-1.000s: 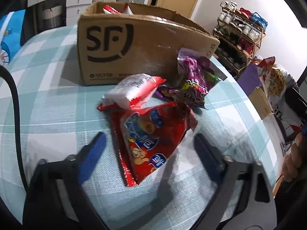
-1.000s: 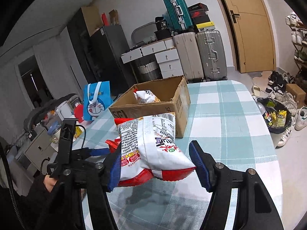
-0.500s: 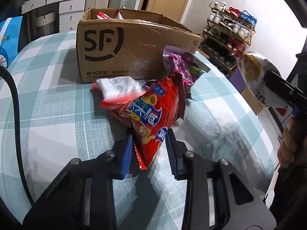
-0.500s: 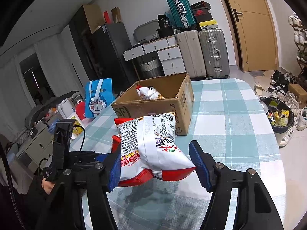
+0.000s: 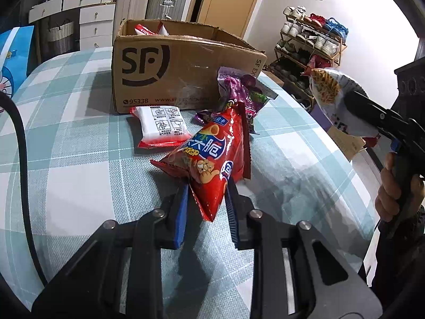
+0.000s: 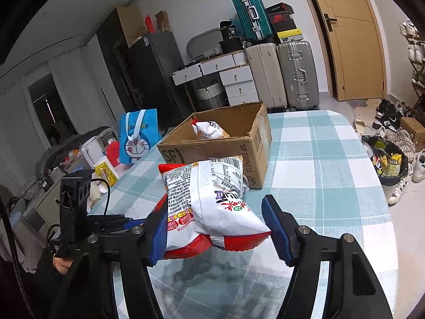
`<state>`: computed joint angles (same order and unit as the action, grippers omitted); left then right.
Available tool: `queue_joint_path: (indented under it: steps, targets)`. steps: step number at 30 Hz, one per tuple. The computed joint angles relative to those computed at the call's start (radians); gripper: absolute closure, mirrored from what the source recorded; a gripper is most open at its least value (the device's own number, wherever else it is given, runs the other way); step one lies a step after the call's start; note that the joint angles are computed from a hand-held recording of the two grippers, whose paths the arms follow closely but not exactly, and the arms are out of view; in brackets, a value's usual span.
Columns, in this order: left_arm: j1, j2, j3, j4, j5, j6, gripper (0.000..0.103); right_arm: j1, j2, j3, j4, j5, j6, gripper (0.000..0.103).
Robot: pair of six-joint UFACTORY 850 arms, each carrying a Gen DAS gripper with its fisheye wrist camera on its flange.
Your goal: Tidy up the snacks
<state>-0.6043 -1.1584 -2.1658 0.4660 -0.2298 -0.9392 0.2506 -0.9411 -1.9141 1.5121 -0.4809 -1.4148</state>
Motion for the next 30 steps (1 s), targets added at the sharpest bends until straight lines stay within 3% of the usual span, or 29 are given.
queue_joint_path:
  steps: [11, 16, 18, 19, 23, 28, 30]
  targets:
    - [0.001, 0.061, 0.101, 0.162, 0.076, -0.149, 0.088, 0.000, 0.005, 0.010, 0.021, 0.000, -0.020, 0.037]
    - [0.005, 0.066, 0.102, 0.068, 0.073, -0.062, 0.087, 0.001, 0.009, 0.016, 0.025, 0.002, -0.024, 0.037]
    - [0.005, 0.070, 0.105, 0.101, 0.065, -0.100, 0.086, 0.000, 0.007, 0.011, 0.007, -0.002, -0.004, 0.037]
    - [0.003, 0.069, 0.104, 0.165, 0.056, -0.166, 0.083, 0.000, 0.007, 0.012, 0.007, -0.003, -0.004, 0.037]
    - [0.002, 0.049, 0.069, 0.203, 0.009, -0.217, 0.051, -0.001, 0.008, 0.013, 0.005, -0.007, -0.006, 0.037]
    - [0.003, -0.031, -0.076, 0.014, -0.087, -0.014, 0.031, -0.002, 0.011, 0.019, 0.004, -0.005, -0.005, 0.037]
    - [0.004, -0.076, -0.157, -0.064, -0.132, 0.063, 0.028, -0.004, 0.010, 0.017, -0.004, -0.005, 0.006, 0.037]
